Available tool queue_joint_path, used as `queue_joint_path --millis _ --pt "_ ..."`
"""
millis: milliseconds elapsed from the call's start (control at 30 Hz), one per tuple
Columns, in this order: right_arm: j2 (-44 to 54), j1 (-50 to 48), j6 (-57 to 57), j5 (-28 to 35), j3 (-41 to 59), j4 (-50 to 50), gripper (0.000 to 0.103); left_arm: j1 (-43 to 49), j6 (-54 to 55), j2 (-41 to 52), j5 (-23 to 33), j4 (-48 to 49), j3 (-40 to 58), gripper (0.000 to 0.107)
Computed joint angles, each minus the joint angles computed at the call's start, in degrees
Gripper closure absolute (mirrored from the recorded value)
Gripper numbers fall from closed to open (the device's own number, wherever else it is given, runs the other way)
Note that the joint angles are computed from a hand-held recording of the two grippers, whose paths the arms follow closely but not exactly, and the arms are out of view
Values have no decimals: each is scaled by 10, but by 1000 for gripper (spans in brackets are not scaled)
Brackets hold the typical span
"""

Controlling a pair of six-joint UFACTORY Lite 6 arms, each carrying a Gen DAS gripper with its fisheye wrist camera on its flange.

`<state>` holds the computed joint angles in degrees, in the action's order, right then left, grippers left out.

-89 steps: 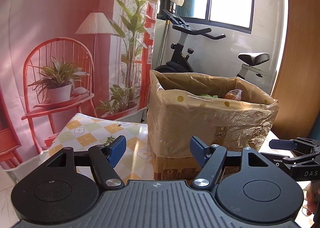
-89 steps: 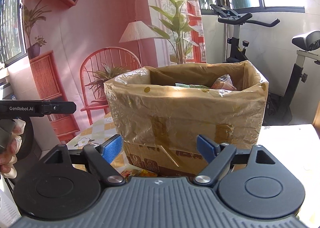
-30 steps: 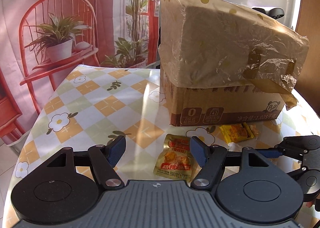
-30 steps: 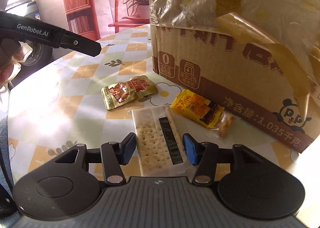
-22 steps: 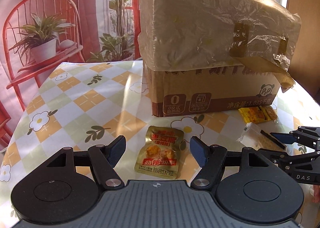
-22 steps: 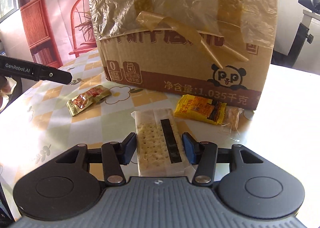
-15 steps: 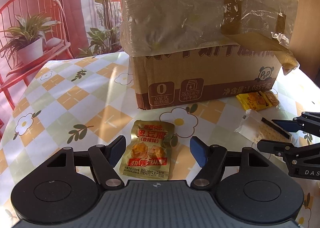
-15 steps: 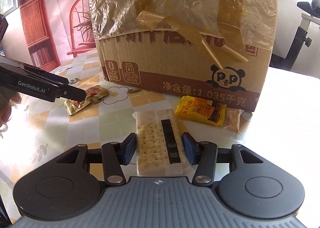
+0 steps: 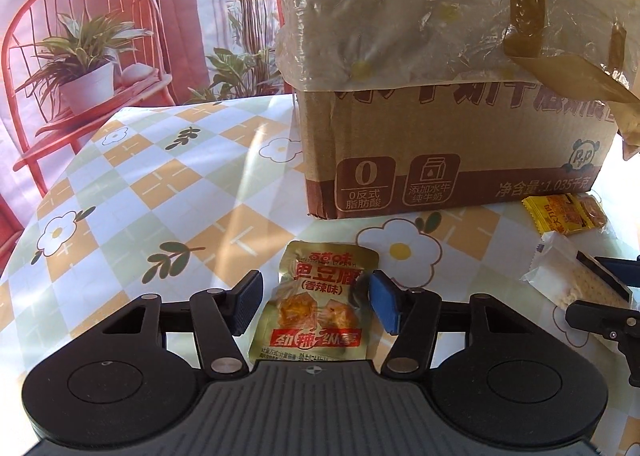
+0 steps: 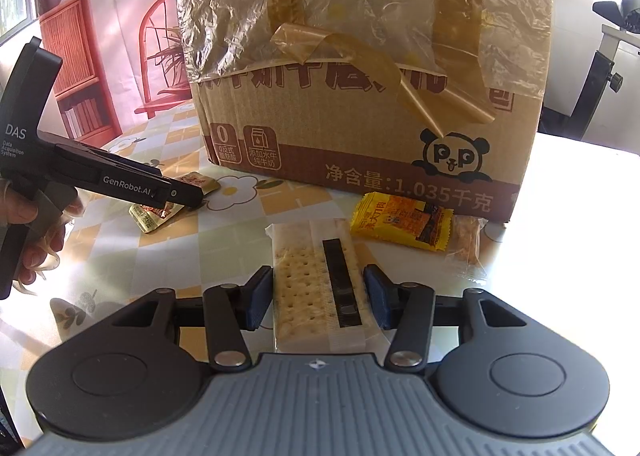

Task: Organize snacks
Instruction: 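Grasp the white cracker packet with the right tool while the left tool grasps the orange spicy snack packet, then lift the cracker packet and spicy snack packet off the table with both tools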

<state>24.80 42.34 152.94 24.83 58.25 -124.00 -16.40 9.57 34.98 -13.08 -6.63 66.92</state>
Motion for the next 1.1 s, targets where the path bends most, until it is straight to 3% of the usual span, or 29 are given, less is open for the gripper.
queue_joint_path --millis 133,400,500,600,700,1100 --pt "-1 2 2 1 -2 0 51 -17 43 -39 -19 -46 -49 71" --pt "-12 -4 46 -3 -15 -41 51 -37 -112 -116 -26 73 -145 76" --pt "-13 -5 54 -3 -17 -48 51 -51 -114 -135 -41 74 -175 75" --pt "-14 -5 58 -4 -19 -52 51 -63 -63 -153 -72 24 -200 58" --pt "-16 -5 63 -4 -21 -60 51 -53 -89 -158 -79 59 -203 51" --pt "-18 -6 73 -5 -23 -68 51 -43 -118 -122 -62 114 -186 47"
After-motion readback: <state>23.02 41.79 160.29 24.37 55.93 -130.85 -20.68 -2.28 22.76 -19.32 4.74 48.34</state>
